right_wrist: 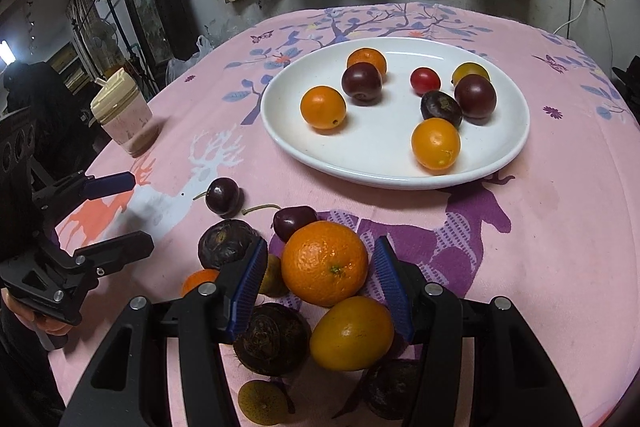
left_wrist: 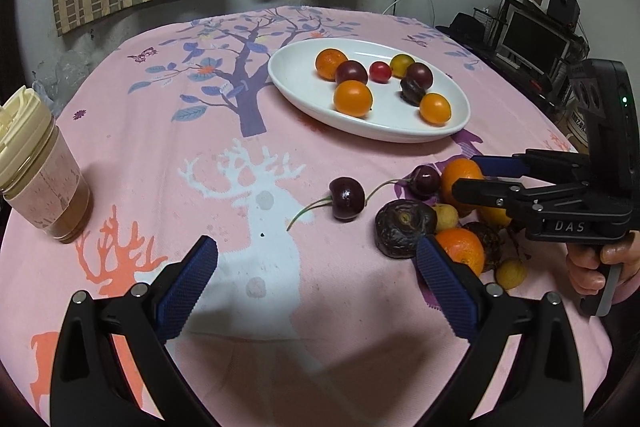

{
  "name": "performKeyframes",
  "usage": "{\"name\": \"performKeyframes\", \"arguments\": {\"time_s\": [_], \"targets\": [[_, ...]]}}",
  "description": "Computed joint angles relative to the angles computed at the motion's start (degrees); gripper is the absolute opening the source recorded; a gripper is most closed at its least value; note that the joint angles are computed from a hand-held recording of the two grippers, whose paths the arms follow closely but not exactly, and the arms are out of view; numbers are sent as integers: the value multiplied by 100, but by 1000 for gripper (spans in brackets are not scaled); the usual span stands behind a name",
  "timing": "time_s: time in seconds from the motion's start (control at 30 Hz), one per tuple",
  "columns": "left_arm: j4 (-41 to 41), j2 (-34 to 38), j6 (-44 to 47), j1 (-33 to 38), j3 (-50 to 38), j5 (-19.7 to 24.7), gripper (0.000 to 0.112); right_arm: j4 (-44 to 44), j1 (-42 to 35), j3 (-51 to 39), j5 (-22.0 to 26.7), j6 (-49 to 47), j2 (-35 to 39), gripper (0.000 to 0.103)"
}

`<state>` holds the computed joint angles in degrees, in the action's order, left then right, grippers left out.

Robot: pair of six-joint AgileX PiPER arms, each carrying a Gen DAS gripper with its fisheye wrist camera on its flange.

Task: Organize fruits
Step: 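Grasp a tangerine with the right tool while the left tool grasps an orange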

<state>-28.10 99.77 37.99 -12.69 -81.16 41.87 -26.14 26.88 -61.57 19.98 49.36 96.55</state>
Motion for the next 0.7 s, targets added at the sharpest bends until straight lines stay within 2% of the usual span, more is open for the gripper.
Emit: {"name": "performKeyframes", "arguments": {"time_s": [0.17,0.5,0.6,0.7], "targets": [[71,-14,-9,-30,41,-27,98,-511,124,-142,270,362,128,54],[185,-20,-87,-76,87,-88,98,-1133,284,-160,426,803,151,45],[18,-6,75,-45,63,64,98,-1120,158,47,129,992,-100,45],[-563,-53,788,16,132,431,98,-1754,20,421,-237,1931,-537,45]]}}
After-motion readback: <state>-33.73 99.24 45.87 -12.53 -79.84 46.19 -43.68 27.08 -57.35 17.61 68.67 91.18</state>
